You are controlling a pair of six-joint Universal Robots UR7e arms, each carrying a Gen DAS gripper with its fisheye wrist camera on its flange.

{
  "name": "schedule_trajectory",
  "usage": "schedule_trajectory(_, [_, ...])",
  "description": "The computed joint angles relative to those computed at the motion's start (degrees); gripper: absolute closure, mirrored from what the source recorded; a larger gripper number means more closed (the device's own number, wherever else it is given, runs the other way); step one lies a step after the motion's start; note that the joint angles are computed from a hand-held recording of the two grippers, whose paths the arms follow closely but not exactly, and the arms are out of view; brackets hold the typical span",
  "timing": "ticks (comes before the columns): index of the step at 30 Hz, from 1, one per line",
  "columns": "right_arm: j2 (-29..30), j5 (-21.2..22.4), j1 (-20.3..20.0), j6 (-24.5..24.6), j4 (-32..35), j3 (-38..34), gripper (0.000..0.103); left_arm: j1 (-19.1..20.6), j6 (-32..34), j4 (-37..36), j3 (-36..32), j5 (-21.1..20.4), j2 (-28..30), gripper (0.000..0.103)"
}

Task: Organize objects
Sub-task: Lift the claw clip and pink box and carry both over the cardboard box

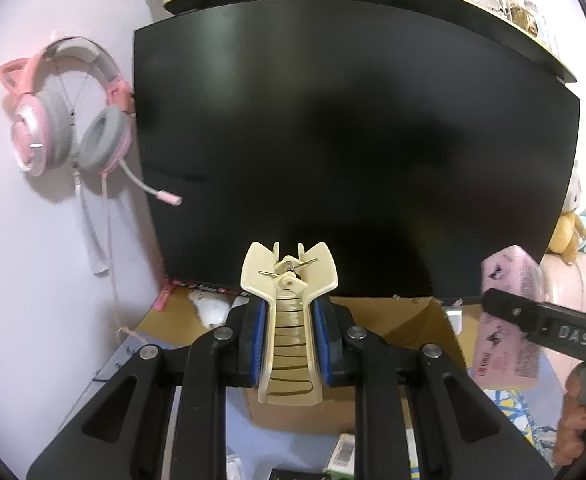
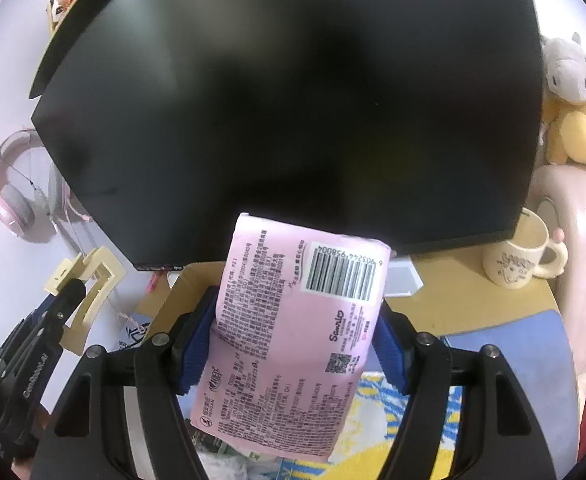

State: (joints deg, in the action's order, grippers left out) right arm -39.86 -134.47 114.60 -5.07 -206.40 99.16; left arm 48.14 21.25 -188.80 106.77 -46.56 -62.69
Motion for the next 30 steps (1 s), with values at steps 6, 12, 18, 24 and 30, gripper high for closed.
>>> schedule_trajectory(6, [2.3, 4.8, -1.1, -5.1, -6.1, -1.4, 0.028, 1.4, 1.9, 0.6, -2.7, -2.4, 2.6, 0.083])
schedule_trajectory(12, [4.1, 6.8, -2.4, -6.6, -5.9, -3.5, 0.028, 3.3, 2.0, 0.4, -3.9, -2.9, 4.7, 0.083])
schedule_trajectory(18, [6.9, 7.8, -2.5, -8.5, -9.0, -6.0, 0.028, 4.5, 2.2, -0.2, -4.5, -3.4, 5.6, 0.083])
schedule_trajectory(24, [8.5, 7.1, -2.5, -9.8, -9.7, -7.6, 0.028, 5.3, -0.2, 1.6, -4.5, -5.8, 4.9, 0.083])
schedule_trajectory(30, [9.3, 7.4, -2.8, -8.9, -8.5, -8.7, 0.028, 5.6, -1.4, 1.0, -5.4, -7.0, 5.9, 0.083])
